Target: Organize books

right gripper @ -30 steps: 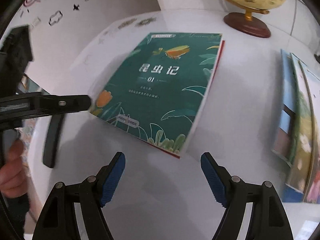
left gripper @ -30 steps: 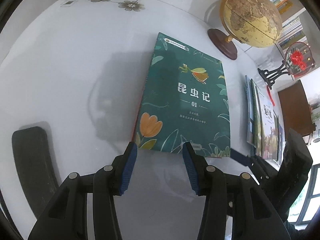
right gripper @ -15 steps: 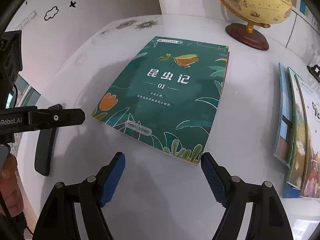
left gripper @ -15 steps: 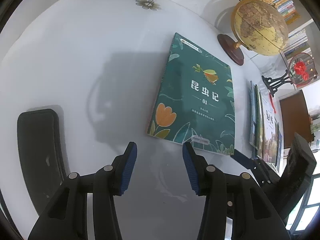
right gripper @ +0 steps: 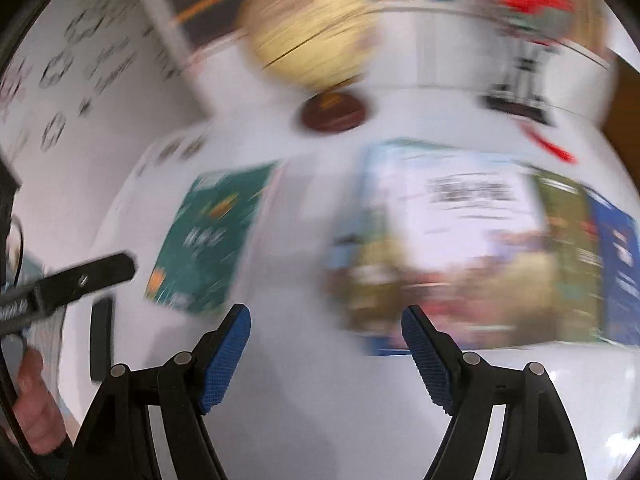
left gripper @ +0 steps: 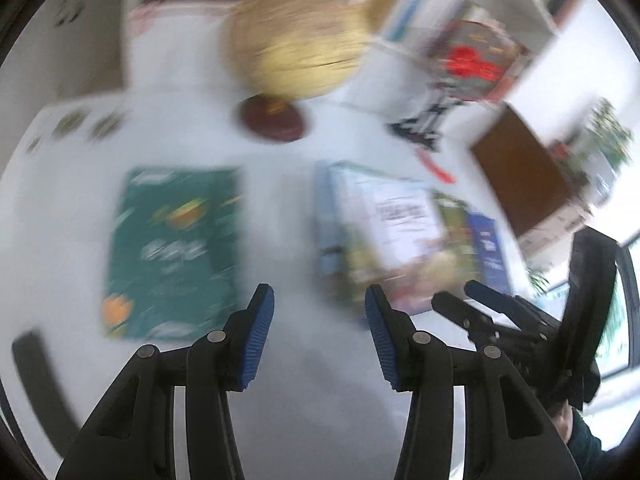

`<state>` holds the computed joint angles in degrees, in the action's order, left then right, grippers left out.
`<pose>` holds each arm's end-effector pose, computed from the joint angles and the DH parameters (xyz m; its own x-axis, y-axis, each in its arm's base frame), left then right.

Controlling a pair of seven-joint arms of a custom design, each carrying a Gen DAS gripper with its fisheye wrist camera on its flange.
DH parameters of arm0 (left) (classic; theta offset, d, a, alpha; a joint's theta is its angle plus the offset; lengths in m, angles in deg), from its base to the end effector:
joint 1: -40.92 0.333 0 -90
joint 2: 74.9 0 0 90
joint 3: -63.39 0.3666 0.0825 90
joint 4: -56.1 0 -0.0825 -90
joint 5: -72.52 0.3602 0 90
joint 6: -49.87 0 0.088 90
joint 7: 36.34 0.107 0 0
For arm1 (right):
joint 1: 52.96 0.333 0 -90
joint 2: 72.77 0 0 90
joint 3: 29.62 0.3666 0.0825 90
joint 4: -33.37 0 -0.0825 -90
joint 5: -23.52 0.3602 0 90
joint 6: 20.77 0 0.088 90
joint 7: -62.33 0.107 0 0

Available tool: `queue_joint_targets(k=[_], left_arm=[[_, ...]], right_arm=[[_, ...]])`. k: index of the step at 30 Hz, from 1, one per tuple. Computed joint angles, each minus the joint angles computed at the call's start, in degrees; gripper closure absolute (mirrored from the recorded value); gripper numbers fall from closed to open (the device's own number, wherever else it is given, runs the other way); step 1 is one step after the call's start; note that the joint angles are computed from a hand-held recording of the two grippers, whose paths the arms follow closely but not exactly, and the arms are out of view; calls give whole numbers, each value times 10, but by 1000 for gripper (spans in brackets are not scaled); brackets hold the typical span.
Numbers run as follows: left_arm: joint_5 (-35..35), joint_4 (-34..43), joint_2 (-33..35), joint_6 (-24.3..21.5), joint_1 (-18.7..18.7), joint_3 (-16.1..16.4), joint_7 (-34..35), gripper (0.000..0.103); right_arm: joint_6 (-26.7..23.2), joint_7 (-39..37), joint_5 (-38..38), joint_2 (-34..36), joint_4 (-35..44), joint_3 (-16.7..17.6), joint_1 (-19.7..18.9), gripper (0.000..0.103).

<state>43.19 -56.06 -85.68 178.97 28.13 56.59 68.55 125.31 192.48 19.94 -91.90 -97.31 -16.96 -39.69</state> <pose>0.4745 -0.1899 0.6670 -0.4320 -0.8334 0.3446 -0.8372 0.2286 -0.4967 0.4058 0.2142 0.6083 -0.1179 -0.9589 -0.2582 -0.8284 0.2384 -0.5069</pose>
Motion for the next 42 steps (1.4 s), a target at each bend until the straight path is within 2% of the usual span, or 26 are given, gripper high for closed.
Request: queue_joint_targets(k=[1, 2, 3, 7, 12, 18, 23, 27, 32, 39, 42], left_arm=[[-3, 12, 4, 3, -7, -8, -4, 48], [-3, 24, 9, 6, -13, -16, -12, 36], [4, 39, 15, 14, -19, -26, -28, 32], [53, 103, 48, 41, -44, -62, -83, 32], [221, 187, 104, 55, -81, -110, -231, 30], [259, 202, 135, 43, -114, -123, -311, 31], [345, 204, 143, 42, -137, -127, -358, 31], [334, 197, 146, 38, -132, -123, -357, 31], [355, 190, 151, -3, -125, -114, -382, 31], [329, 157, 140, -6, -100, -104, -356, 31], [318, 152, 139, 0, -92, -102, -342, 31]], right_arm=[[0, 5, 2, -22, -13, -8, -6, 25], [2, 6, 7, -48, -31, -20, -16, 25], [4, 3, 10, -68, -44, -28, -26, 25], [-20, -41, 30, -141, -74, -67, -70, 25], [-39, -134, 68, -182, -76, -121, -107, 25], [-61, -255, 106, -184, -73, -173, -140, 25], [-71, -310, 146, -182, -84, -199, -181, 25], [-65, -339, 188, -180, -98, -205, -194, 25], [-57, -377, 232, -167, -100, -194, -173, 25], [-40, -382, 255, -122, -80, -151, -139, 23], [-29, -358, 242, -106, -71, -127, -135, 18]])
